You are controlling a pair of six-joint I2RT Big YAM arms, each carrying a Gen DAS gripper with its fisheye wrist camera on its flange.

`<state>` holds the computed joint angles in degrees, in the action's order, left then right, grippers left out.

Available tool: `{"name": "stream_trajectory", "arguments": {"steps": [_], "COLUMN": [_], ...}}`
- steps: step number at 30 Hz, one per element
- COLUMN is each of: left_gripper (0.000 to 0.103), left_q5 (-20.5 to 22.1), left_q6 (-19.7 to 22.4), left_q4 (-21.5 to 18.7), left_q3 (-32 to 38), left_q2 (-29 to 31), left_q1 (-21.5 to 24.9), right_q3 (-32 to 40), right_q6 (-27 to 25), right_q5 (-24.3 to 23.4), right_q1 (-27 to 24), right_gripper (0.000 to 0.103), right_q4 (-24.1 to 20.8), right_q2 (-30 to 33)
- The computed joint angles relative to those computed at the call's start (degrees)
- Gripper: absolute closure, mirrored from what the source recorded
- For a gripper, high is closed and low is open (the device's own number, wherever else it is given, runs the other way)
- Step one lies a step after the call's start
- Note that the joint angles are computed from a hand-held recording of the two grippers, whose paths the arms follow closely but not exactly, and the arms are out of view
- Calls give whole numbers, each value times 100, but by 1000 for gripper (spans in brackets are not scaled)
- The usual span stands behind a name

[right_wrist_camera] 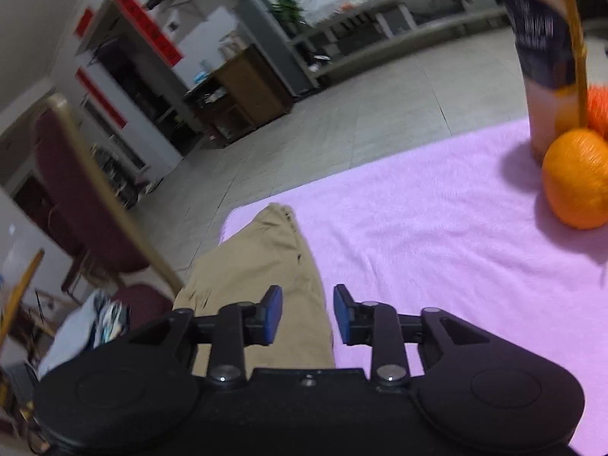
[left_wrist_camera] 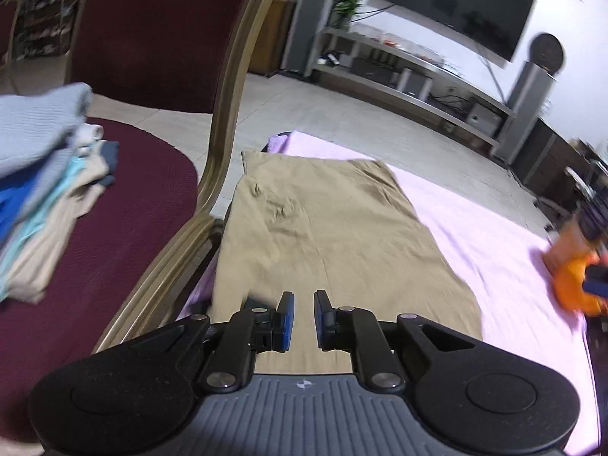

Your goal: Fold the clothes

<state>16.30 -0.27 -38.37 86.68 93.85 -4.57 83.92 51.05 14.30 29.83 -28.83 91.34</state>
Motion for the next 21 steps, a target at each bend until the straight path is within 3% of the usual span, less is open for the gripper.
{"name": "stream_trajectory", "arguments": {"steps": [3, 6, 9, 10, 12, 14, 15, 17, 18, 19, 20, 21], "left_gripper": [95, 96, 96, 96, 95, 90, 90, 90, 91, 92, 94, 95], "left_q5": [178, 702, 355, 278, 76, 44, 110, 224, 155, 67, -21, 107], "left_q6": [-106, -170, 417, 489, 495, 309, 241, 104, 93, 91, 90, 55], "left_q4": [-63, -341, 218, 207, -40, -35, -131, -328, -361, -386, -412, -395], "left_q3": [-635, -884, -1322, -1299, -1142, -1122, -1063, -943, -978, -1026, -1071, -1153], "left_q2": [-336, -380, -591, -519, -284, -190, -159, -100, -186, -289, -390, -535], "left_q1": [140, 210, 7, -30, -78, 10, 62, 160, 179, 193, 207, 290], "right_q3": [-446, -295, 9, 37, 103, -125, -339, -679, -774, -792, -776, -809], "right_q6": [190, 426, 287, 335, 476, 696, 895, 1225, 1312, 1343, 1392, 1462], "right_q5": [2, -685, -1605, -1951, -2183, -2196, -2243, -1894, -1567, -1111, -612, -207], "right_q1": [284, 408, 501, 522, 586, 565, 506, 431, 428, 472, 535, 595], "right_gripper": [67, 82, 83, 83, 83, 103, 103, 103, 103, 98, 87, 84], "right_q4": [344, 387, 551, 671, 562, 726, 894, 829, 587, 161, -326, -669], "right_q2": [-90, 439, 931, 1045, 1184, 1127, 1017, 708, 533, 348, 173, -17]}}
